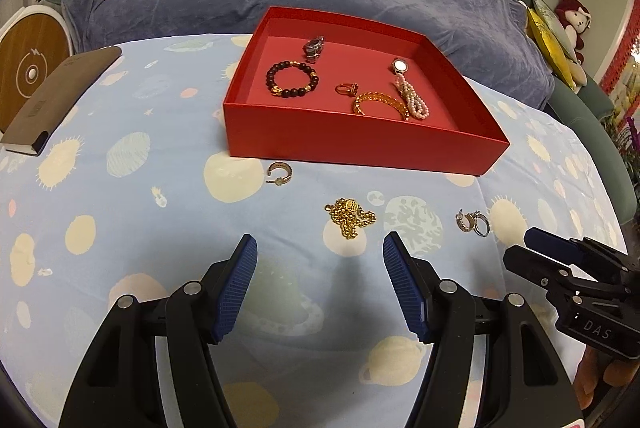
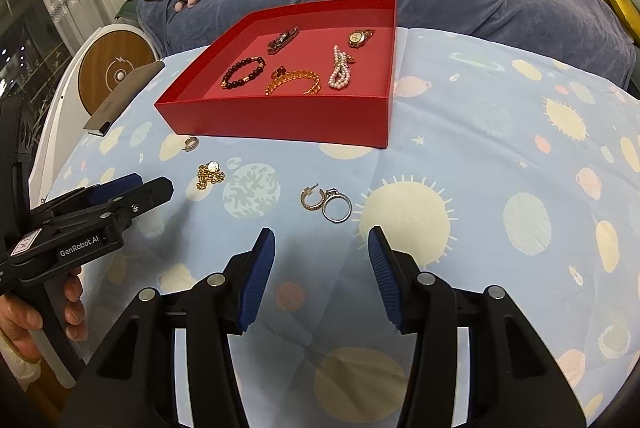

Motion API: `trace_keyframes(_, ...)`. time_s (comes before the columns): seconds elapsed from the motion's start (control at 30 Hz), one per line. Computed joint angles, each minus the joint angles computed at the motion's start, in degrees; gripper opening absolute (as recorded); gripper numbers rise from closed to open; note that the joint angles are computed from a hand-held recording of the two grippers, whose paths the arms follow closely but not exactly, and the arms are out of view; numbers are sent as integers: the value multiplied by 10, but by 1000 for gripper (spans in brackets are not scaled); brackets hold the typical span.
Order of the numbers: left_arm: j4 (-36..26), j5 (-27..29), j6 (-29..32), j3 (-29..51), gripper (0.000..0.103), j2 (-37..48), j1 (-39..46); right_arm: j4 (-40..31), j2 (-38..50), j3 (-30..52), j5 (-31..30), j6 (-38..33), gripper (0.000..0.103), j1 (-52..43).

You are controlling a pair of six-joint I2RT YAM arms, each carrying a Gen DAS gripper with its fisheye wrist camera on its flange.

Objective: Organize jewelry
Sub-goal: 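Grasp the silver ring with the right tool while the left tool grasps the gold necklace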

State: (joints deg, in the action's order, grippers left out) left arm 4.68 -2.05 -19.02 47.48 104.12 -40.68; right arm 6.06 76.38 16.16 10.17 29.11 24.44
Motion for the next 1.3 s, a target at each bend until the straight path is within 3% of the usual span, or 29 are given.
trace_keyframes(0.27,2,12,-12,27,63,32,7,36,47,11,0,-32,46,-15)
trace_keyframes(0.63,5,12,1,46,63,58,-5,79,120,33,-10,-63,33,-31)
trace_keyframes(0.97,26,7,22,60,62,80,-7,87,151,49,17,-80,19,-17)
trace_keyframes(1.03,28,14,25,66,58,85,-6,86,150,49,19,-83,19,-16)
trace_keyframes(1.3,42,36,40,69,23,97,-11,85,134,37,2,-77,19,-29)
